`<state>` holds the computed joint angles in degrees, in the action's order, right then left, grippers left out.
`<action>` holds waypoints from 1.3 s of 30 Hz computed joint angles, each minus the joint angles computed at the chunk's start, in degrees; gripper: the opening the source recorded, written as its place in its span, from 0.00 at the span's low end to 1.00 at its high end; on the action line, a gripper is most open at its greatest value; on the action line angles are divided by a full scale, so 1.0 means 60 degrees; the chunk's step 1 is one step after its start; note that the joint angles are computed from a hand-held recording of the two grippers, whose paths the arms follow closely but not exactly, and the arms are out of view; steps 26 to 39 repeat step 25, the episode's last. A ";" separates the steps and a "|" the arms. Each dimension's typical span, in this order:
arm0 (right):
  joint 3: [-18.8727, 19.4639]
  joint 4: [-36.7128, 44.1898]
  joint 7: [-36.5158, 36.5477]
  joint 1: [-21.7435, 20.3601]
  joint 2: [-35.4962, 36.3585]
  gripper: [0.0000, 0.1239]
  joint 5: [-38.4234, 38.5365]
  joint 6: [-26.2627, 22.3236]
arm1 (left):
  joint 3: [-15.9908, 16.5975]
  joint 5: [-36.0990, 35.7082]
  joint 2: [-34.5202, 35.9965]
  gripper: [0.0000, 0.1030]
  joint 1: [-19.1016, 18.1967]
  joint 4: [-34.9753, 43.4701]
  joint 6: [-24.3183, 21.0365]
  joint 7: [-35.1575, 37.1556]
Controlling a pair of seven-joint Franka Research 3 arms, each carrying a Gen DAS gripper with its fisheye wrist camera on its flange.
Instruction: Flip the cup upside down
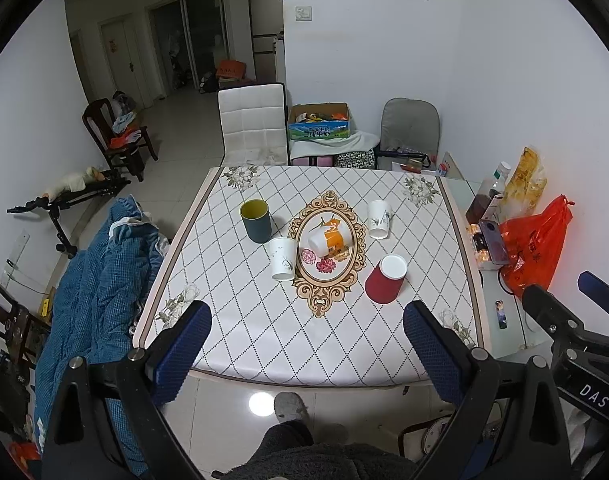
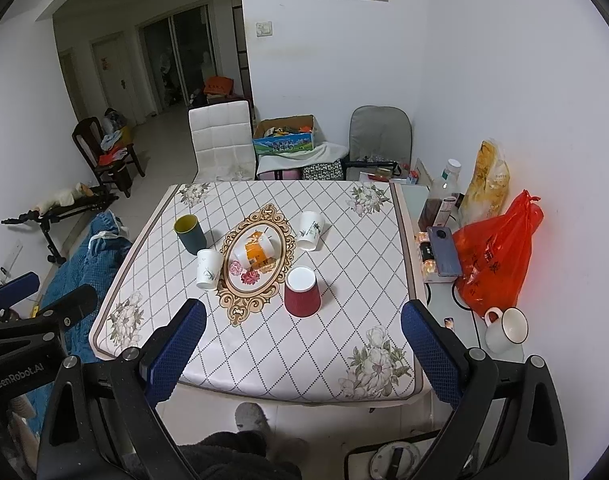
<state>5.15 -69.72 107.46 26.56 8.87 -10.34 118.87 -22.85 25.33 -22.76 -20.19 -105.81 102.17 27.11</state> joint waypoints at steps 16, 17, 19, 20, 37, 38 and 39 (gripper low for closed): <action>0.0020 -0.0116 -0.0004 -0.0023 -0.0062 0.81 0.0020 0.0047 | 0.0012 -0.0013 -0.0031 0.95 -0.0012 -0.0031 0.0006 0.0000; 0.0018 -0.0109 -0.0006 -0.0024 -0.0052 0.81 0.0018 0.0051 | 0.0010 -0.0012 -0.0036 0.95 -0.0010 -0.0036 0.0008 -0.0007; 0.0019 -0.0090 0.0001 -0.0021 -0.0048 0.81 0.0023 0.0028 | 0.0009 -0.0013 -0.0036 0.95 -0.0009 -0.0036 0.0009 -0.0006; 0.0018 -0.0093 0.0002 -0.0018 -0.0050 0.81 0.0013 0.0031 | 0.0010 -0.0010 -0.0038 0.95 -0.0007 -0.0038 0.0003 0.0003; 0.0017 -0.0172 0.0018 -0.0015 -0.0083 0.81 0.0002 0.0075 | 0.0030 -0.0009 -0.0025 0.95 0.0011 -0.0038 0.0033 -0.0007; 0.0017 -0.0172 0.0018 -0.0015 -0.0083 0.81 0.0002 0.0075 | 0.0030 -0.0009 -0.0025 0.95 0.0011 -0.0038 0.0033 -0.0007; 0.0017 -0.0172 0.0018 -0.0015 -0.0083 0.81 0.0002 0.0075 | 0.0030 -0.0009 -0.0025 0.95 0.0011 -0.0038 0.0033 -0.0007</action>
